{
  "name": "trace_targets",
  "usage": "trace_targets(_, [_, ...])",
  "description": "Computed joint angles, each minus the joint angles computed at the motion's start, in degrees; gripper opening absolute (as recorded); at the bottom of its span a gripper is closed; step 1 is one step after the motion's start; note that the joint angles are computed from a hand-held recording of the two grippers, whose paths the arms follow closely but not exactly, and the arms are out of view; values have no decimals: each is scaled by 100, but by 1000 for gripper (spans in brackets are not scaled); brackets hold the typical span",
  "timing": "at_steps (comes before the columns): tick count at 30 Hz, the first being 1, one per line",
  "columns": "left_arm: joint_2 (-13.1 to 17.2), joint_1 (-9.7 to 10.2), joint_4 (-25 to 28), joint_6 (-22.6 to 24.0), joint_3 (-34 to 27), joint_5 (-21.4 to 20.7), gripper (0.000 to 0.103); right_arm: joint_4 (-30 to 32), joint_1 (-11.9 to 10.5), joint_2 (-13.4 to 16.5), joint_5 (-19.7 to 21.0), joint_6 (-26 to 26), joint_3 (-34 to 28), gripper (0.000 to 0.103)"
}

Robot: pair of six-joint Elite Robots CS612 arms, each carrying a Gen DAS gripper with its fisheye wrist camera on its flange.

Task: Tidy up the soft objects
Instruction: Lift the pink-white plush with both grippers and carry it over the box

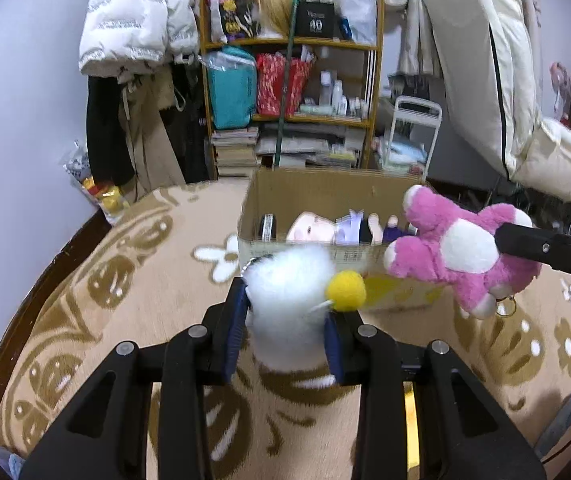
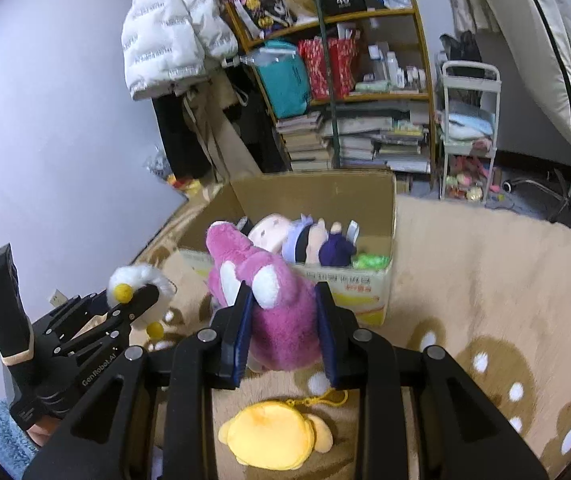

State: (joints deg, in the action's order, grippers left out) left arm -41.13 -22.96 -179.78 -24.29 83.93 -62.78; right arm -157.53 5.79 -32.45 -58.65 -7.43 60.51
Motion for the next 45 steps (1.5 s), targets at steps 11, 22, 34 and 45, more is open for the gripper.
trace_targets(11, [275,67,-69,746,-640,34,33,-291,19,244,-79,301,-542,31])
trace_targets(22, [740,181,420,979,-1499,-33,33,-182,149,754,-729,287,-1344,31])
trace_targets(34, [977,316,864,746,-1888,-341,35,145,162,1061,-863,200,-1756,32])
trace_targets(45, [980,340,811,715,-1904,-558,35,298,153,1080,-774,236,-1740,35])
